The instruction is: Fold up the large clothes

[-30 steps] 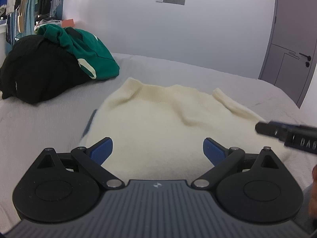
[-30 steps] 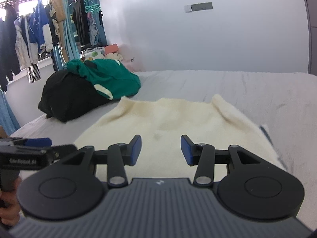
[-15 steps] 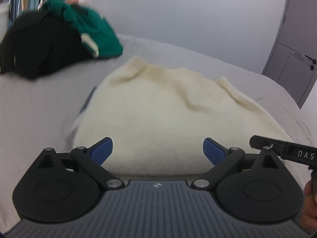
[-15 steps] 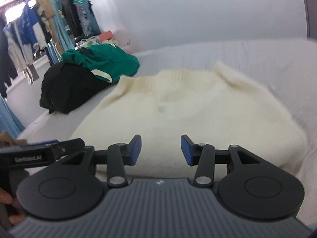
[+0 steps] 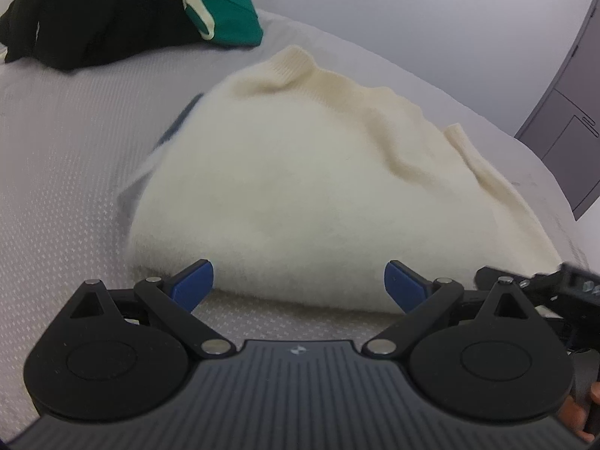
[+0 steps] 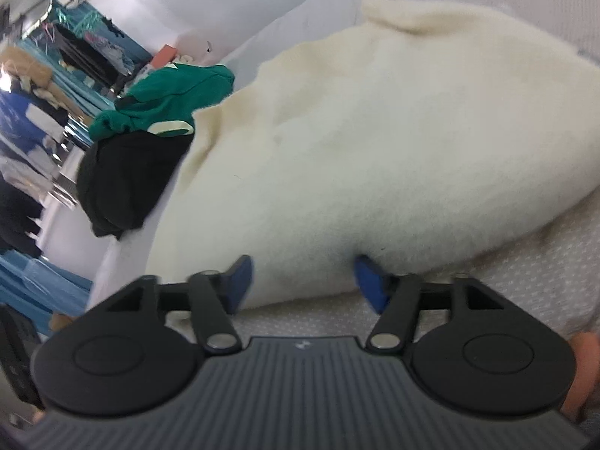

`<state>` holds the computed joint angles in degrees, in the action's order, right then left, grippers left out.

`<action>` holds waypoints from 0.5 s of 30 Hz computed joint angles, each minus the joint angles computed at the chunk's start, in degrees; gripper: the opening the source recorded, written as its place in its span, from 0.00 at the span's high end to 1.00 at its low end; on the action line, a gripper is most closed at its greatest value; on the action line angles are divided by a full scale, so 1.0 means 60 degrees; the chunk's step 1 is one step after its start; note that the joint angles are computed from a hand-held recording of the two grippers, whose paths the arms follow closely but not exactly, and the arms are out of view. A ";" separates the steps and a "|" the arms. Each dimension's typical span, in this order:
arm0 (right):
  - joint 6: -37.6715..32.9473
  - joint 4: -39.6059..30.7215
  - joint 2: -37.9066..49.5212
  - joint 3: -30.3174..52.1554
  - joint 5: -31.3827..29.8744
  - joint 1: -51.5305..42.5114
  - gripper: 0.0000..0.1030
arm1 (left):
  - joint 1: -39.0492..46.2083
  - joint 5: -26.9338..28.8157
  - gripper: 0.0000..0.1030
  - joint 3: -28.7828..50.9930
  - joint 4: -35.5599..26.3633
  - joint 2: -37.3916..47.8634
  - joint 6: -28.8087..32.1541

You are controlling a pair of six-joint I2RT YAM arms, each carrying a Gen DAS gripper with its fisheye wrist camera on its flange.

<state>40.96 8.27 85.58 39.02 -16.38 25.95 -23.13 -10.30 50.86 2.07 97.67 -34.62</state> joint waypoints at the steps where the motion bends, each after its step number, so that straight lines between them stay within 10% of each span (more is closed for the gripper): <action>1: 0.0197 0.0207 0.0113 -0.0050 -0.0316 -0.0105 0.18 | 0.0043 0.0041 0.03 0.0014 -0.0005 0.0040 -0.0042; 15: 0.2601 0.1483 0.0991 -0.0431 -0.1661 -0.1406 0.15 | 0.1053 0.1935 0.03 -0.0095 0.0343 0.0446 -0.1387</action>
